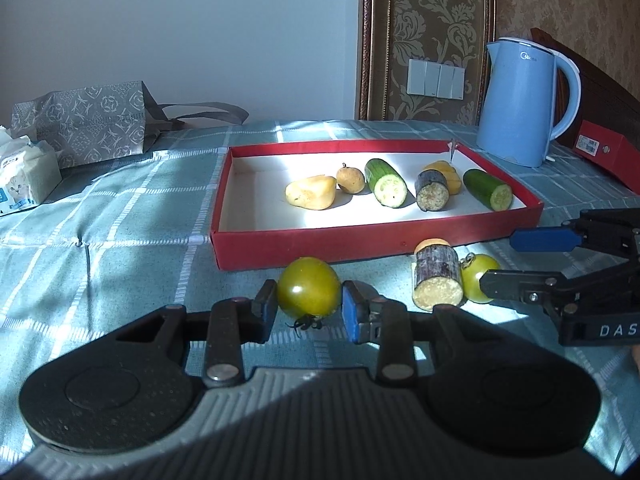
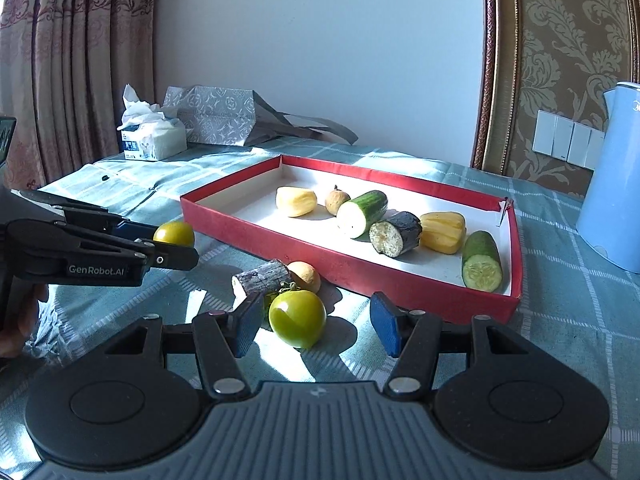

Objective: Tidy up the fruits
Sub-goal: 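Lift the yellow tomato with the left gripper while the right gripper closes on the green tomato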

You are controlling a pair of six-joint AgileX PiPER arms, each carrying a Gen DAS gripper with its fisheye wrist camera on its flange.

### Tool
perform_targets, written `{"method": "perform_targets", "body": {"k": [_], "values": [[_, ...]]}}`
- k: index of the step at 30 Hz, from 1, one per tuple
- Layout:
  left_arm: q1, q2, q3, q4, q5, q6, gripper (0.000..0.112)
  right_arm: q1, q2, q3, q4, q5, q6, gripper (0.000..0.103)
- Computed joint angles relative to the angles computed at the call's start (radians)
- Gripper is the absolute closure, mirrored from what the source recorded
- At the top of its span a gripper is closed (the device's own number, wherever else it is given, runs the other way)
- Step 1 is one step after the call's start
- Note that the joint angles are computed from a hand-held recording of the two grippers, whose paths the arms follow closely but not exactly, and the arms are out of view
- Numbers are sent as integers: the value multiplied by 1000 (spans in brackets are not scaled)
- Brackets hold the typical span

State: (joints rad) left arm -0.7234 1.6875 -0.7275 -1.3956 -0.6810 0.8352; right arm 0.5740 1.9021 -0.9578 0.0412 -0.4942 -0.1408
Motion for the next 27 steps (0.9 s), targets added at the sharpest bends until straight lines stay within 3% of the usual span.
{"method": "perform_targets", "body": {"k": [4, 9, 14, 20, 25, 27], "values": [[2, 0, -2, -11, 2, 13, 82, 15, 19, -21, 37, 10, -49, 45], [-3, 5, -6, -21, -8, 24, 82, 44, 29, -37, 258, 24, -270, 44], [4, 6, -9, -28, 0, 26, 82, 6, 12, -25, 157, 30, -118, 43], [-11, 13, -16, -44, -23, 48, 82, 34, 50, -81, 208, 68, -214, 44], [-14, 18, -19, -47, -30, 53, 82, 29, 56, -93, 168, 66, -166, 44], [-14, 18, -19, -49, -29, 54, 82, 29, 56, -94, 152, 70, -152, 51]]}}
